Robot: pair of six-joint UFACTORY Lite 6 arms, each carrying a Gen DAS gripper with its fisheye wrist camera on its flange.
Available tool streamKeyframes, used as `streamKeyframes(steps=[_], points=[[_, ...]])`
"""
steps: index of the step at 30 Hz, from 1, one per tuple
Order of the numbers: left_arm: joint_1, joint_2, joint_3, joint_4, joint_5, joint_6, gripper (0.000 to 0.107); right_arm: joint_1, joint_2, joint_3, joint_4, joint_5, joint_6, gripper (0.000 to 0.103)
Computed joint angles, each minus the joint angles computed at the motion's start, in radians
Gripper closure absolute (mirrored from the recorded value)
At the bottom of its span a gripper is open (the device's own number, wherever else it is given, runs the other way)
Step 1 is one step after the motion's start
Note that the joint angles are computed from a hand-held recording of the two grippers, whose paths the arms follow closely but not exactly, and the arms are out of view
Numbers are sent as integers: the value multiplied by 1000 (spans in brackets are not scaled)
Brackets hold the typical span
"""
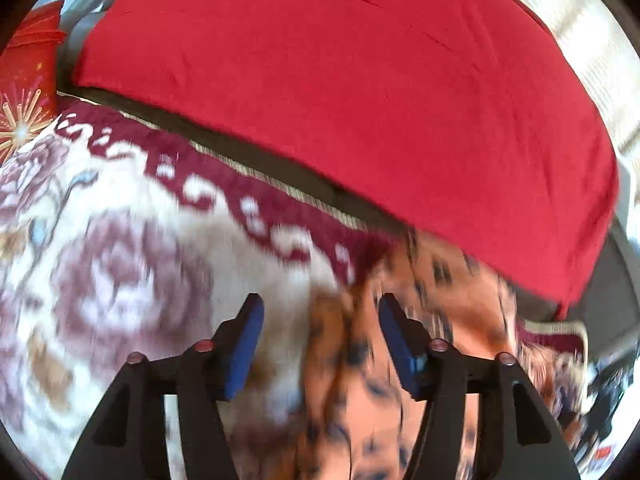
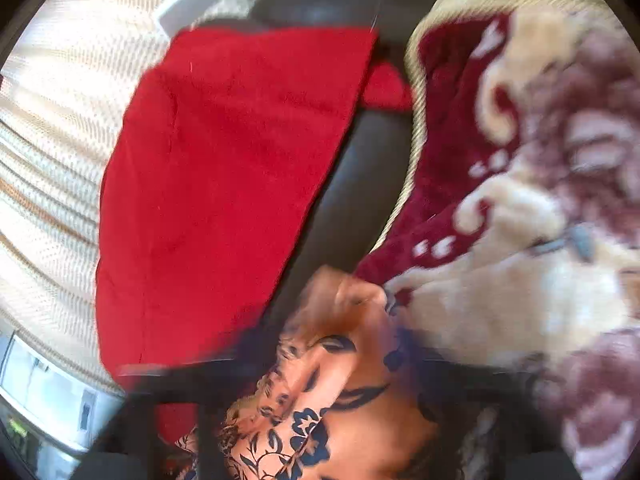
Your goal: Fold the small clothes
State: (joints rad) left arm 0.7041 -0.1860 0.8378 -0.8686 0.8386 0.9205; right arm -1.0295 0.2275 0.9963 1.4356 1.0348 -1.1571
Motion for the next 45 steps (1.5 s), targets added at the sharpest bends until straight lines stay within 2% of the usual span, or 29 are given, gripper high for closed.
streamKeyframes(steps=[2, 6, 9, 12, 13, 14, 17, 22, 24, 26, 28, 30, 32, 33, 35, 36, 37, 45], points=[[20, -107, -101, 61, -10, -14, 31, -108, -40, -38, 9, 60, 5, 1], [93, -204, -222, 104, 62, 18, 31, -213, -53, -11, -160, 156, 66, 2], [126, -244, -282, 114, 66, 60, 31, -301, -101, -65, -293, 213, 27, 2], [165, -296, -329, 91, 117, 127, 32, -372, -121, -126, -380, 266, -21, 3], [179, -306, -338, 72, 134, 159, 46, -402, -129, -143, -409, 276, -34, 3], [183, -315, -342, 63, 141, 172, 69, -421, -127, -159, -427, 271, -53, 3], [208, -341, -353, 49, 192, 214, 88, -453, -112, -163, -462, 292, -65, 3], [213, -268, -329, 4, 218, 244, 88, -358, -62, -166, -501, 186, -35, 10], [210, -223, -312, 9, 202, 236, 76, -336, -43, -163, -497, 174, -29, 11], [194, -202, -315, 18, 178, 231, 50, -319, -57, -170, -492, 176, -46, 11], [166, -224, -337, 22, 160, 229, 50, -307, -63, -181, -499, 180, -50, 11], [130, -314, -381, 23, 122, 226, 52, -282, -84, -206, -500, 147, -53, 11], [84, -431, -420, 44, 92, 201, 71, -269, -116, -228, -498, 128, -61, 11], [43, -502, -440, 74, 62, 160, 74, -265, -124, -236, -494, 125, -66, 11], [-26, -611, -472, 135, 5, 82, 89, -259, -140, -251, -490, 129, -80, 15], [-44, -637, -478, 158, -8, 57, 91, -246, -165, -269, -495, 119, -88, 21], [-66, -663, -485, 186, -26, 25, 92, -240, -187, -281, -500, 108, -90, 22], [-38, -764, -501, 223, 15, 19, 95, -166, -336, -370, -454, 18, -69, 21]])
